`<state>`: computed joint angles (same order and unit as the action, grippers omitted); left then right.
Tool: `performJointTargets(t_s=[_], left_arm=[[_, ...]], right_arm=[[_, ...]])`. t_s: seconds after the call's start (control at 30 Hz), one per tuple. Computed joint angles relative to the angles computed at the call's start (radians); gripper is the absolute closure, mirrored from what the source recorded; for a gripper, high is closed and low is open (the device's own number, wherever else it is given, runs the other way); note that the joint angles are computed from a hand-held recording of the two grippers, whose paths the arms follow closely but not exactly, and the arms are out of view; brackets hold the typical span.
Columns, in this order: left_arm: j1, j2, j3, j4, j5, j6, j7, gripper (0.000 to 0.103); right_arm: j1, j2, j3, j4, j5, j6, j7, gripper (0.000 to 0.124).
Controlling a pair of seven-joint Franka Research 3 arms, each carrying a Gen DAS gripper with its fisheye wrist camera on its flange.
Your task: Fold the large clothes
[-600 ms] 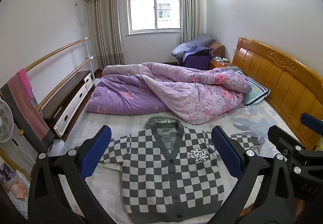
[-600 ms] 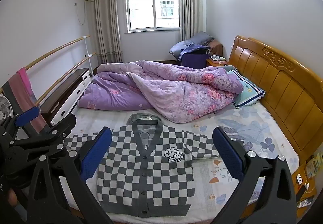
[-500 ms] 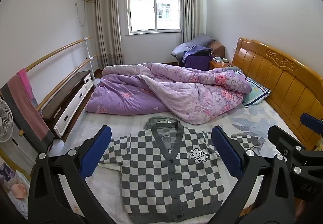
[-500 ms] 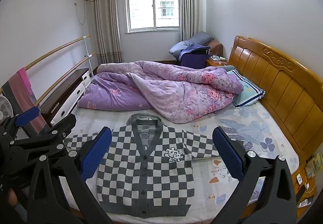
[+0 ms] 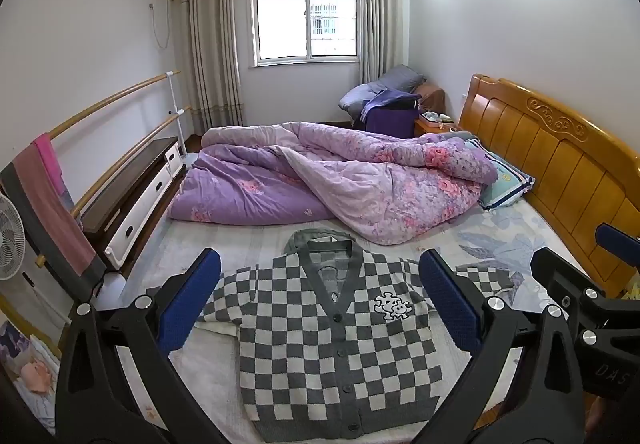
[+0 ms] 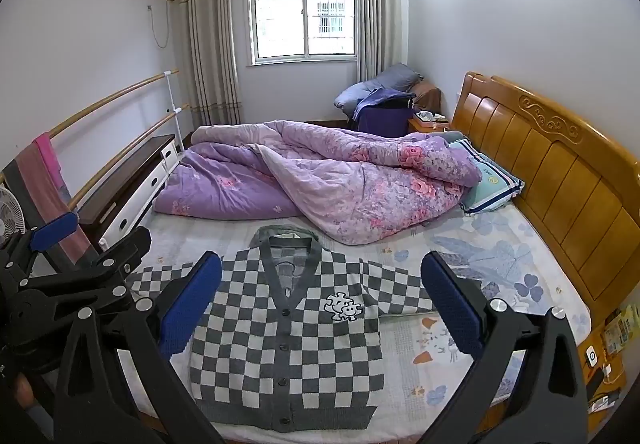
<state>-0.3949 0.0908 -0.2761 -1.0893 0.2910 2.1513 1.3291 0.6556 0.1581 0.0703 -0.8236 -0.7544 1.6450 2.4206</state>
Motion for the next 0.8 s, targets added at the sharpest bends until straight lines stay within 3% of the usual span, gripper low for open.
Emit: performJointTargets(t_s=[0.73, 0.8], left_arm=[[-0.001, 0.003, 0.0, 0.007, -0.004, -0.009, 0.0, 0.004], [-0.002, 0.001, 0.0, 0.004, -0.002, -0.009, -0.001, 0.004]], right_arm=[[-0.011, 0.001, 0.002, 0.007, 0.006, -0.004, -0.012, 0.028], [-0.018, -0.029, -0.002, -0.052, 0.012, 0.023, 0.003, 0.028]])
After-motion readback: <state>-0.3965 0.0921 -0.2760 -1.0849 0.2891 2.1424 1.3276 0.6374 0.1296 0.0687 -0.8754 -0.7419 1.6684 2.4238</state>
